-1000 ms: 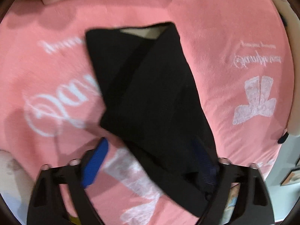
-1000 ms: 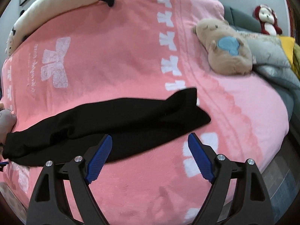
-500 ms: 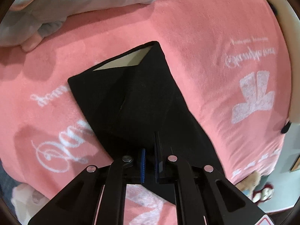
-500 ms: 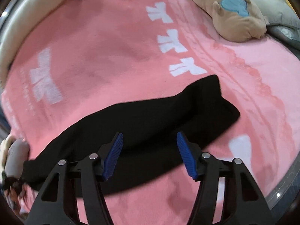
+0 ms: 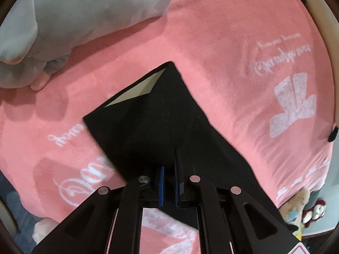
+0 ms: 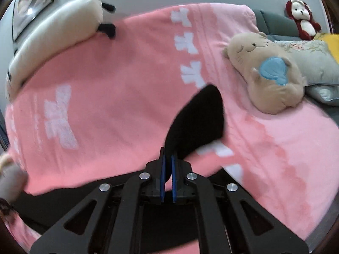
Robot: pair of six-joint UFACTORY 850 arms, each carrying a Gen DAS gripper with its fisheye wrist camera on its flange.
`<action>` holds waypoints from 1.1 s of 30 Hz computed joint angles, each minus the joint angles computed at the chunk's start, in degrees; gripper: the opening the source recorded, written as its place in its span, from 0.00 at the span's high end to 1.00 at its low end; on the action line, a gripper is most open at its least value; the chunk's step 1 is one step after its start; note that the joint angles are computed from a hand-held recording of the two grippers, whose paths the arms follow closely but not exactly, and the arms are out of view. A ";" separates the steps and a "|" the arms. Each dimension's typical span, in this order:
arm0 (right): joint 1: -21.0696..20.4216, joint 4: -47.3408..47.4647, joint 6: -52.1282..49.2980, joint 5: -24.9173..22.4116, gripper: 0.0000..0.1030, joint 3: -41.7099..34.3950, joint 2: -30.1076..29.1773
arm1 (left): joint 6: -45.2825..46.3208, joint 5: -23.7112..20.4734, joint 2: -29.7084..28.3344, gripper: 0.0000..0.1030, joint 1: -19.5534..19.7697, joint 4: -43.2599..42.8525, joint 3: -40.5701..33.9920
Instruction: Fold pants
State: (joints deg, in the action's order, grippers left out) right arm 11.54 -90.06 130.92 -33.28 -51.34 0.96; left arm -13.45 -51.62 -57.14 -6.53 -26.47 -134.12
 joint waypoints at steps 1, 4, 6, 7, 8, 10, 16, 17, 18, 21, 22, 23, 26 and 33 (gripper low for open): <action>-1.24 3.62 -3.24 2.03 0.96 0.78 -0.72 | -0.74 -0.01 0.00 0.95 -0.15 1.68 0.54; -6.87 13.76 -6.30 13.87 0.95 5.58 -3.76 | -2.89 0.06 0.09 0.94 -0.18 5.11 3.35; -6.56 10.30 0.15 14.30 0.89 8.35 -2.71 | -3.12 0.53 0.83 0.93 0.20 4.23 5.57; -5.61 6.17 5.79 12.53 0.81 9.84 -1.48 | -2.80 1.18 1.41 0.92 0.27 4.09 6.57; -4.78 4.37 9.08 10.78 0.68 10.54 -0.95 | -2.77 1.69 1.92 0.92 0.23 4.50 7.14; -3.34 4.30 10.20 8.24 0.62 11.26 0.40 | -2.16 2.41 2.65 0.92 0.11 4.77 7.74; 4.38 4.92 7.62 -1.40 0.61 9.25 2.03 | -1.85 4.69 5.07 0.73 -0.35 4.05 10.03; 4.88 3.67 8.11 -0.84 0.58 8.06 1.59 | -1.78 4.77 5.12 0.69 -0.53 4.00 10.12; 5.79 2.82 8.11 -0.34 0.57 6.90 0.99 | -1.87 4.92 5.03 0.65 -0.75 3.68 10.08; 9.73 6.66 -0.43 1.09 0.55 -0.04 -4.05 | 0.80 5.71 5.68 0.55 -0.90 -0.38 11.40; 10.83 7.73 -2.44 0.93 0.54 -1.76 -5.45 | 0.87 5.88 5.70 0.49 -1.07 -0.75 11.39; 12.56 8.43 -4.20 0.86 0.54 -4.39 -7.65 | 1.17 6.18 5.66 0.46 -1.19 -1.42 11.45; 15.67 8.27 -5.44 2.61 0.48 -9.67 -12.48 | -0.34 5.31 3.27 0.46 -1.71 -0.63 8.19; 21.23 17.05 -17.14 5.44 0.48 -20.24 -21.63 | 7.05 3.67 5.30 0.94 1.39 -6.51 10.39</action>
